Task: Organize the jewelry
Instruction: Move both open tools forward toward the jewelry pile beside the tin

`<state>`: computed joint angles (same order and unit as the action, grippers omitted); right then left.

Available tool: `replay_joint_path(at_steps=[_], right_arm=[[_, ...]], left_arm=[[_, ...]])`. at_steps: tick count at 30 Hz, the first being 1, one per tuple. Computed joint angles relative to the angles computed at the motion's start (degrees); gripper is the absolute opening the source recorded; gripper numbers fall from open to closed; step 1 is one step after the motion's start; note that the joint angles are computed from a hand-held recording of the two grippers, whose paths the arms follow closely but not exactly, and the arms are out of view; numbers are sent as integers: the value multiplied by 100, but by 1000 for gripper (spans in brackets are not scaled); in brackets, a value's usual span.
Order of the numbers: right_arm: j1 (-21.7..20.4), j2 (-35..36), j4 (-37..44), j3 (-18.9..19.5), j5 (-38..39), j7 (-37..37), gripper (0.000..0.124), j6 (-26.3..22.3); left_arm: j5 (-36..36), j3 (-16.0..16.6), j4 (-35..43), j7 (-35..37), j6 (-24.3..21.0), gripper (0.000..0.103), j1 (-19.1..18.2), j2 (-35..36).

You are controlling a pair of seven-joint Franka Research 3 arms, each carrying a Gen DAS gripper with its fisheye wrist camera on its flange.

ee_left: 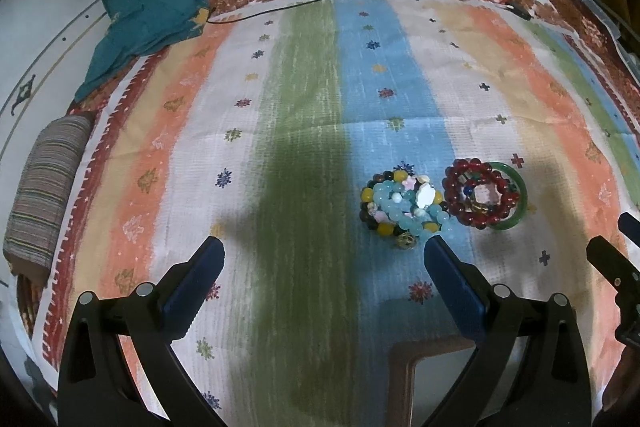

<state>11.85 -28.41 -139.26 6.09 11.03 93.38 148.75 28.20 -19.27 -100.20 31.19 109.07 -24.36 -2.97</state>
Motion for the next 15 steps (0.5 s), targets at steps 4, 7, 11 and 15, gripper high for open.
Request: replay_joint_path(at_steps=[4, 7, 11, 15], right_arm=[[141, 157, 126, -100, 196, -124, 99, -28], [268, 351, 294, -185, 458, -243, 99, -28], [273, 657, 507, -155, 549, -204, 99, -41], [244, 815, 611, -118, 477, -166, 99, -89]], left_arm=[[-111, 44, -20, -7, 127, 97, 36, 26], [-178, 77, -33, -144, 199, 97, 78, 71], [-183, 100, -43, -223, 258, 97, 110, 119], [-276, 128, -82, -89, 304, 97, 132, 139]])
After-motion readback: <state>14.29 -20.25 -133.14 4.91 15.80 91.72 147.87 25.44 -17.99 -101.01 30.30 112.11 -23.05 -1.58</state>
